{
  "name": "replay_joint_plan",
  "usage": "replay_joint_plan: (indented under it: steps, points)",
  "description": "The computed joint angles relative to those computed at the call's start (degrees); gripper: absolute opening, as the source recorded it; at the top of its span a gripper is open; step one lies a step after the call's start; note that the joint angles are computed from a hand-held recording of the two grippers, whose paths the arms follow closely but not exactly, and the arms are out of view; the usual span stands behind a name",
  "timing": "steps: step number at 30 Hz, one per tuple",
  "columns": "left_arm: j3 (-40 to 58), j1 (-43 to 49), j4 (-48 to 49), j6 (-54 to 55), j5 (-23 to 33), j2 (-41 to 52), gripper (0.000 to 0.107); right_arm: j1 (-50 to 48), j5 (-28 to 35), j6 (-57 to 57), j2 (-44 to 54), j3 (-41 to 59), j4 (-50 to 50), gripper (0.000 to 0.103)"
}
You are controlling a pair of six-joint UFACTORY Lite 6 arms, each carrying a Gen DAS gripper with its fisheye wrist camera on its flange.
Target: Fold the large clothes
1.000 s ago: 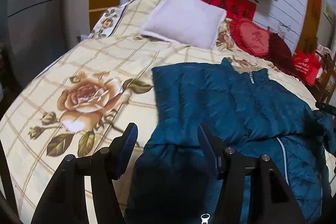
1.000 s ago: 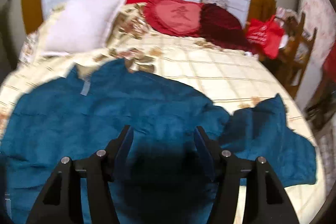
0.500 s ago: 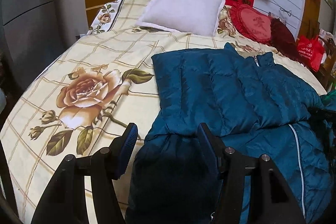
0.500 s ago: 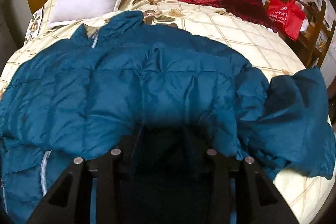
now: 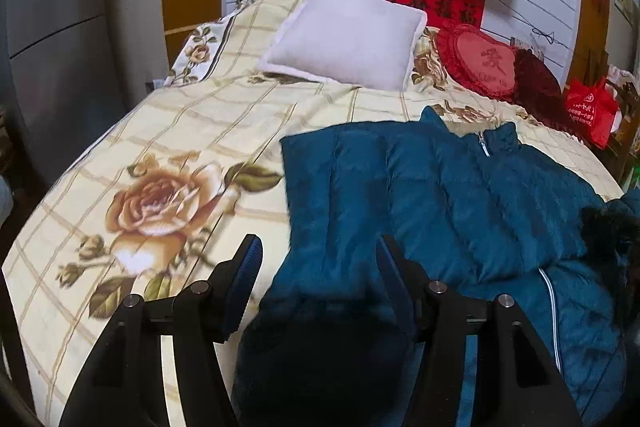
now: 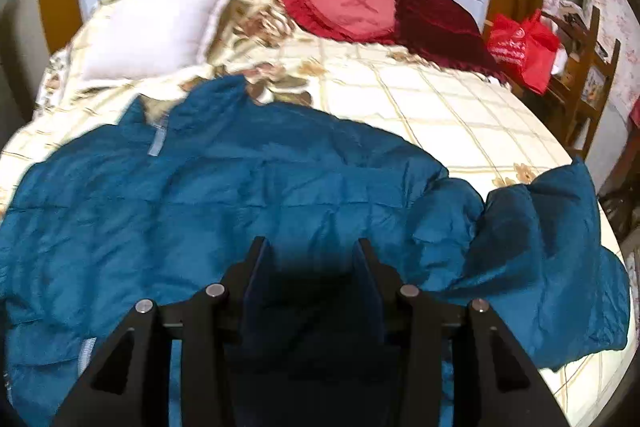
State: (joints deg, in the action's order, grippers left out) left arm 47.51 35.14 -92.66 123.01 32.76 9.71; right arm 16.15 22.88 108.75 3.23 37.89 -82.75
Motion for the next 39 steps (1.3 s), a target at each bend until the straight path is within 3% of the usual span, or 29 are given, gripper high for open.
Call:
replay_joint_plan:
  steps: [3, 6, 12, 15, 19, 23, 27, 31, 35, 39]
  points:
    - [2.7, -4.7, -4.5, 2.4, -5.1, 3.8, 0.068, -1.2, -0.5, 5.9, 4.8, 0.3, -7.3, 0.045]
    - [5.3, -6.6, -5.2, 2.2, -6.9, 8.2, 0.068, -0.7, -0.2, 0.4, 4.0, 0.6, -2.6, 0.045]
    - [6.0, -6.8, -5.4, 2.4, -7.9, 11.6, 0.068, 2.4, -1.5, -6.1, -14.7, -9.4, 5.5, 0.048]
    - [4.9, -7.0, -7.4, 4.6, -8.2, 10.9, 0.068, 5.5, 0.2, -8.2, -16.5, -11.6, 8.7, 0.051]
    - [1.2, -5.9, -4.5, 2.4, -8.0, 6.4, 0.068, 4.3, -1.5, -4.7, -7.8, -10.6, 5.3, 0.053]
    - [-5.3, -2.0, 4.6, -3.9, -3.7, -4.1, 0.068, 9.0, 1.8, -12.8, -17.7, -14.2, 16.3, 0.053]
    - [-11.5, 1.5, 15.8, -13.2, 0.7, -16.8, 0.068, 20.5, 10.9, -16.2, -29.7, -18.4, 26.6, 0.067]
    - [-18.6, 8.3, 24.0, -18.0, 8.4, -29.4, 0.068, 37.8, 23.3, -11.2, -41.1, -21.2, 31.0, 0.072]
    - [-24.9, 13.8, 29.3, -18.7, 15.6, -38.7, 0.068, 51.2, 34.0, -5.2, -44.5, -21.1, 33.2, 0.074]
    - [-29.0, 16.9, 30.5, -17.2, 21.3, -42.5, 0.068, 58.5, 41.1, -2.4, -44.1, -19.0, 34.8, 0.074]
